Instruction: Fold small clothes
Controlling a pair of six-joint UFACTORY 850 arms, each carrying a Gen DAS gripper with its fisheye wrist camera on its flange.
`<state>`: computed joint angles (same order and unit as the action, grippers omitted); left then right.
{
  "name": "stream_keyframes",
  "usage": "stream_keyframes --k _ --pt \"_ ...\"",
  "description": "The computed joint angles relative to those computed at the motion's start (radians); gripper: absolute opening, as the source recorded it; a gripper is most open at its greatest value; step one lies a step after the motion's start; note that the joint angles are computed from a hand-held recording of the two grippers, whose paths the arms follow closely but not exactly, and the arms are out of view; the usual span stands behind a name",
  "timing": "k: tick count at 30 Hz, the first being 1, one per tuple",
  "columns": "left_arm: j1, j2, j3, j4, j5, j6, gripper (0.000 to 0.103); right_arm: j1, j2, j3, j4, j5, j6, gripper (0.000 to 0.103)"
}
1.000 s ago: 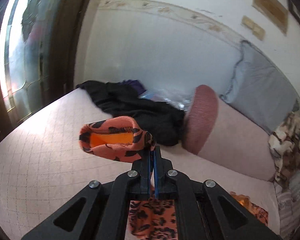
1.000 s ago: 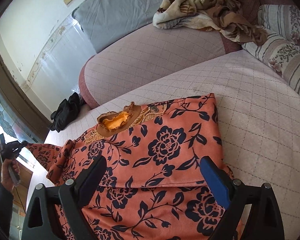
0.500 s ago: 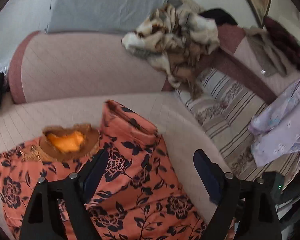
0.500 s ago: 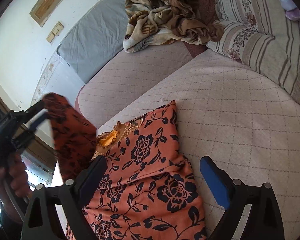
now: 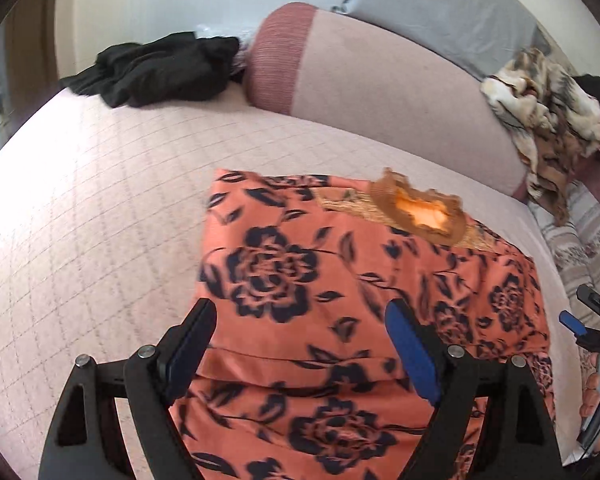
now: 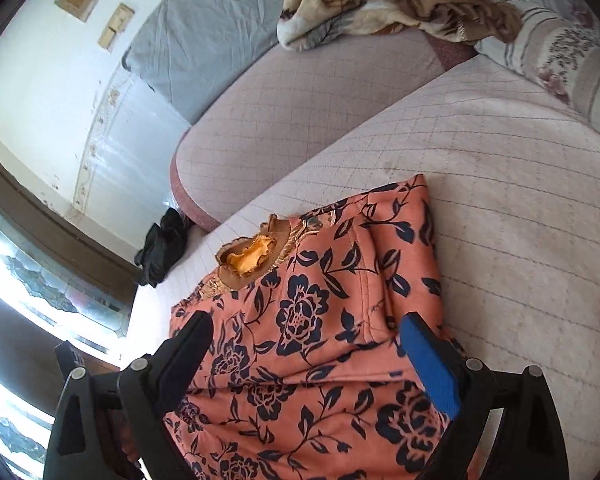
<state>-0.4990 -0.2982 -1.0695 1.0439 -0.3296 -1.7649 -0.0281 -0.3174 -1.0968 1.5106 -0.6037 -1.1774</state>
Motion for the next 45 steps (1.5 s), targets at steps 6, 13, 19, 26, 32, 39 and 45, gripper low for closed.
stream_keyframes --k 6,13,19,26,32,39,45 --pt "0.05 -0.052 0.014 -0.104 -0.008 0.078 0.087 0.101 -0.168 -0.175 -0.619 0.147 0.551 0.021" --pt "0.052 -0.034 0.043 0.019 -0.045 -0.05 0.087 0.154 -0.04 -0.088 -1.031 0.34 0.896 0.016" --pt "0.039 -0.014 0.022 0.161 -0.047 -0.128 0.087 0.054 -0.064 -0.073 -0.572 0.255 0.574 0.072" --pt "0.04 -0.116 -0.046 0.014 -0.054 0.078 0.09 -0.006 -0.25 -0.3 -0.405 0.135 0.46 0.073" --pt "0.048 -0.105 -0.03 0.051 -0.033 0.046 0.091 0.035 -0.295 -0.376 -0.652 0.199 0.624 0.008" --pt "0.121 -0.025 0.007 0.178 0.036 -0.105 0.089 0.063 -0.152 -0.197 -0.481 0.402 0.46 0.056" --pt "0.207 -0.111 -0.107 -0.347 0.135 0.431 0.08 0.102 -0.065 -0.109 -0.082 0.128 -0.006 0.059"
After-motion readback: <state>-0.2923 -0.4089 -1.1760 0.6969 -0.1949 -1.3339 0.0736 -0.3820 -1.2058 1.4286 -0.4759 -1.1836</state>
